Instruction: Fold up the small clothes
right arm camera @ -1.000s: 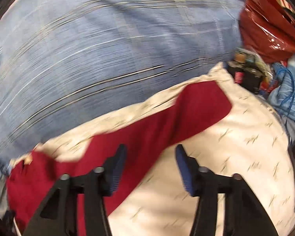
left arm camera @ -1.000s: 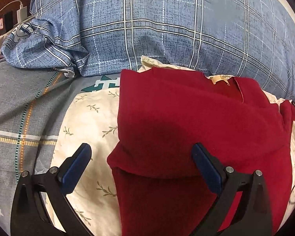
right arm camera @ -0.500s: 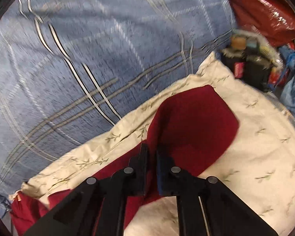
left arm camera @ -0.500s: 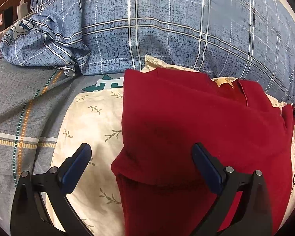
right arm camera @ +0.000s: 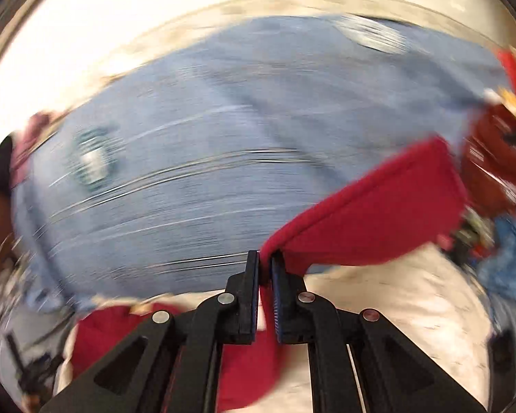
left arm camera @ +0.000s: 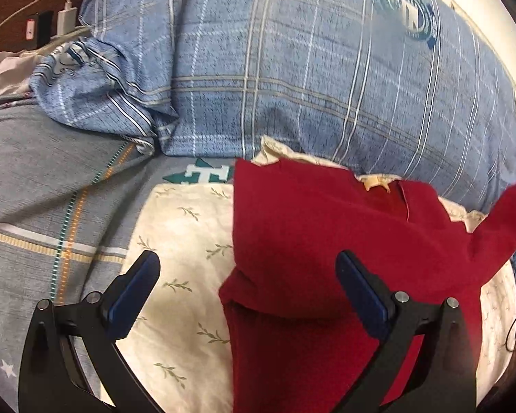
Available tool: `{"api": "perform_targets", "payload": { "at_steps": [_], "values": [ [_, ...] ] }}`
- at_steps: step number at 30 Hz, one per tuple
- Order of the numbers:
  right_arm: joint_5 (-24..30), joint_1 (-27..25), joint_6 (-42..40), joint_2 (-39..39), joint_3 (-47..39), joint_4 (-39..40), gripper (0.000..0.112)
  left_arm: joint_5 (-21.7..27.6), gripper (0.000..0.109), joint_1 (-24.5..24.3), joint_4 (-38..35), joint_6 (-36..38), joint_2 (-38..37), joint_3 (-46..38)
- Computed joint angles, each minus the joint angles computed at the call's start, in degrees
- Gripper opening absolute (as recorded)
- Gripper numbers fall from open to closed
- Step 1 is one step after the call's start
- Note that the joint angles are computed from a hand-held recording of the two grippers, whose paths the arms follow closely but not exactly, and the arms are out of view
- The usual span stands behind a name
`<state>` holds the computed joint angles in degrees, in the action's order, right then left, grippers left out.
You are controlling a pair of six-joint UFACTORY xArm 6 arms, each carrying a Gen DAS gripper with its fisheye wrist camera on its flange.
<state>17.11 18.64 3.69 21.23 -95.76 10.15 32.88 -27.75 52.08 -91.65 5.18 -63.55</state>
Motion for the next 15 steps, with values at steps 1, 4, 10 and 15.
{"api": "perform_targets", "payload": {
  "at_steps": [1, 4, 10, 15],
  "values": [
    [0.7, 1.8, -4.3, 0.8, -1.4, 3.4, 0.006, 0.1, 0.102, 0.0, 0.6, -0.7, -0.5, 0.4],
    [4.3, 8.5, -13.7, 4.8, -6.8, 9.2, 0.006, 0.0, 0.102, 0.4, 1.6, -2.2, -1.6, 1.5],
    [16.5, 18.2, -17.0, 22.6, -23.4, 10.2, 0.01, -1.6, 0.102, 1.5, 1.6, -2.9, -1.9, 2.3],
    [24.7, 19.5, -11.2, 32.2, -32.1, 8.7, 0.026, -1.1, 0.102, 1.6, 1.0, -1.5, -1.1, 1.5]
  ]
}}
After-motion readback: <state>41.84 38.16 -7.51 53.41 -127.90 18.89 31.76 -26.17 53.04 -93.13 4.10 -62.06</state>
